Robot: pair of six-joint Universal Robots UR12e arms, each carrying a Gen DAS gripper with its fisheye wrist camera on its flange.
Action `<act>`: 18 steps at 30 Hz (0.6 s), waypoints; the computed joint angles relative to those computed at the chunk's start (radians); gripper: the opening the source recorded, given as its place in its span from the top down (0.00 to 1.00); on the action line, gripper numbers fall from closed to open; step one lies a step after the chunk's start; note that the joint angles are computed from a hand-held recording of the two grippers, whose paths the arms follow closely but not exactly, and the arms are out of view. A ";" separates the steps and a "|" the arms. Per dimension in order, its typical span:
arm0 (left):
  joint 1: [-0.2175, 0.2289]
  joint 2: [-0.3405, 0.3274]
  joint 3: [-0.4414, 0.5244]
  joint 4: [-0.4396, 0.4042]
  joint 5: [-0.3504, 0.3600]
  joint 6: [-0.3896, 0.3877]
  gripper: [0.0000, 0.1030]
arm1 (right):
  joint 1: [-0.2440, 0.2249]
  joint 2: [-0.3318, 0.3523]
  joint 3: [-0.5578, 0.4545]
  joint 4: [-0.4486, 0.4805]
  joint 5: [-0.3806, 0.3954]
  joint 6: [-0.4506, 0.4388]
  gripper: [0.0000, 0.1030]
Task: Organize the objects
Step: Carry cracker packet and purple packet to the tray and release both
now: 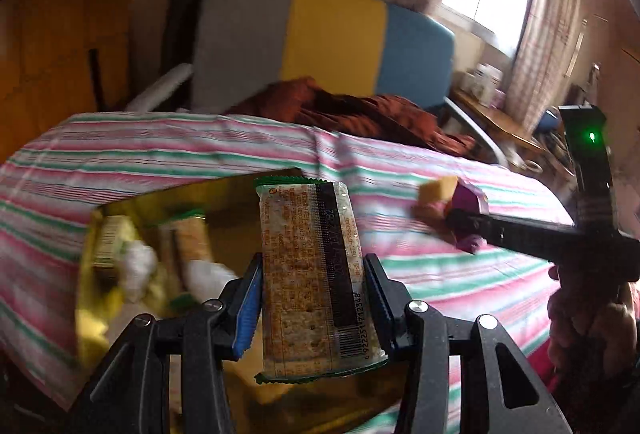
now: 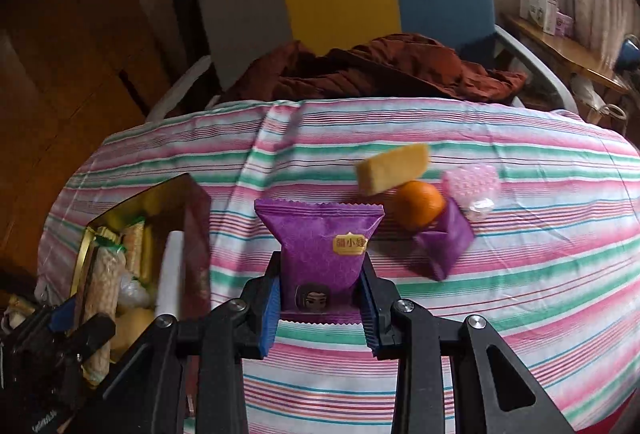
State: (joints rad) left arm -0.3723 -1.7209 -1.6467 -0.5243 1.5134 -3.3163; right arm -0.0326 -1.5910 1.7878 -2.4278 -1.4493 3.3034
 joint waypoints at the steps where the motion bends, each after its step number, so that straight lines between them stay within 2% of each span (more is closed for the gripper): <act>1: 0.010 0.008 -0.009 0.005 0.012 -0.005 0.54 | 0.016 0.009 -0.008 -0.001 0.008 -0.005 0.67; 5: 0.033 0.032 -0.040 0.025 0.073 -0.021 0.54 | 0.068 0.051 -0.046 0.007 0.042 -0.019 0.67; 9: 0.048 0.046 -0.061 0.036 0.086 -0.035 0.54 | 0.114 0.090 -0.086 0.025 0.048 -0.047 0.67; 18: 0.065 0.049 -0.073 0.050 0.087 -0.044 0.54 | 0.162 0.139 -0.141 0.065 0.039 -0.070 0.66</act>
State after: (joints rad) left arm -0.3077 -1.6719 -1.7194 -0.4739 1.6007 -3.3602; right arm 0.1294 -1.4520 1.6470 -2.3625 -1.4105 3.2339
